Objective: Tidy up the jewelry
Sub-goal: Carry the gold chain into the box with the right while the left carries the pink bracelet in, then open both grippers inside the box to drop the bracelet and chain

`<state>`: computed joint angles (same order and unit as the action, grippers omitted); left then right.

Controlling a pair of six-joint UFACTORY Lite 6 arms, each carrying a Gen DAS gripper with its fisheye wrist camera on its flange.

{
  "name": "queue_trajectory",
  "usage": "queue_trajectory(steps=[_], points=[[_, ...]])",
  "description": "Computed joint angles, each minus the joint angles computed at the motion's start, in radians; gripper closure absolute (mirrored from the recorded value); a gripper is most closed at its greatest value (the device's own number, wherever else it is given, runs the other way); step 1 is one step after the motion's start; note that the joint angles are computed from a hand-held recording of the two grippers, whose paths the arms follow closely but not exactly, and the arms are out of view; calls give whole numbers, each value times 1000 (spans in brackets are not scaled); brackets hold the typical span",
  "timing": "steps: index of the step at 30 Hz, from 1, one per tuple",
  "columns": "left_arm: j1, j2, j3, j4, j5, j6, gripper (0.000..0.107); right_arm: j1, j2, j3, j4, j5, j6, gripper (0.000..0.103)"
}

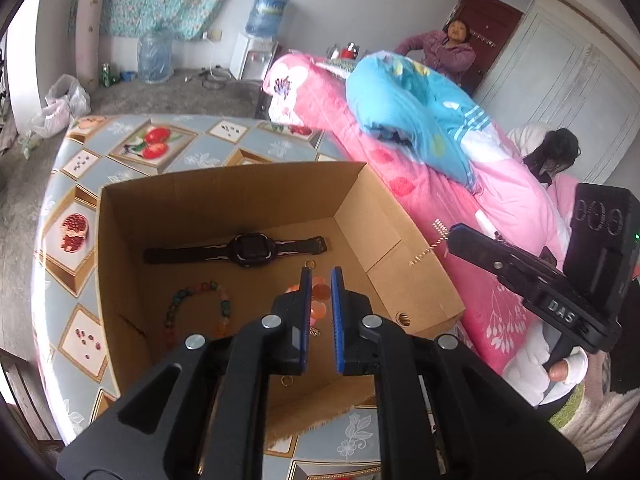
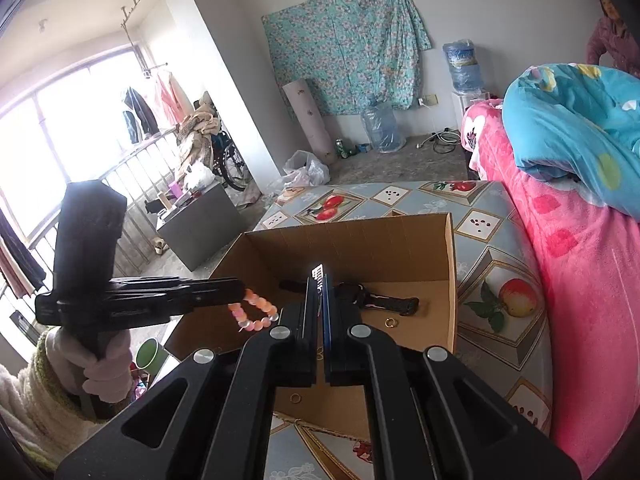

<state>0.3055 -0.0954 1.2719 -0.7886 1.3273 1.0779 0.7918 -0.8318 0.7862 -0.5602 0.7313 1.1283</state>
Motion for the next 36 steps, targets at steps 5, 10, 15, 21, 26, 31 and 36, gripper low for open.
queue_trajectory(steps=[5,10,15,21,26,31,36], points=[[-214,142,33,103,-197,-131,98,-260,-29,-54,342,-134,-382,101],[-336,251,69,242,-328,-288,89,-451,-21,-89,671,-173,-740,101],[-269,252,97,179,-297,-247,80,-569,46,-83,963,-149,-1034,101],[-70,97,51,53,-268,-58,66,-563,265,35,1196,-64,-1245,101],[187,34,37,-69,-188,91,53,-467,463,117,1258,-23,-1262,101],[369,71,22,-92,-110,153,48,-365,589,162,1191,-22,-1168,99],[468,139,14,-91,-44,182,45,-340,559,155,1110,-41,-1050,99]])
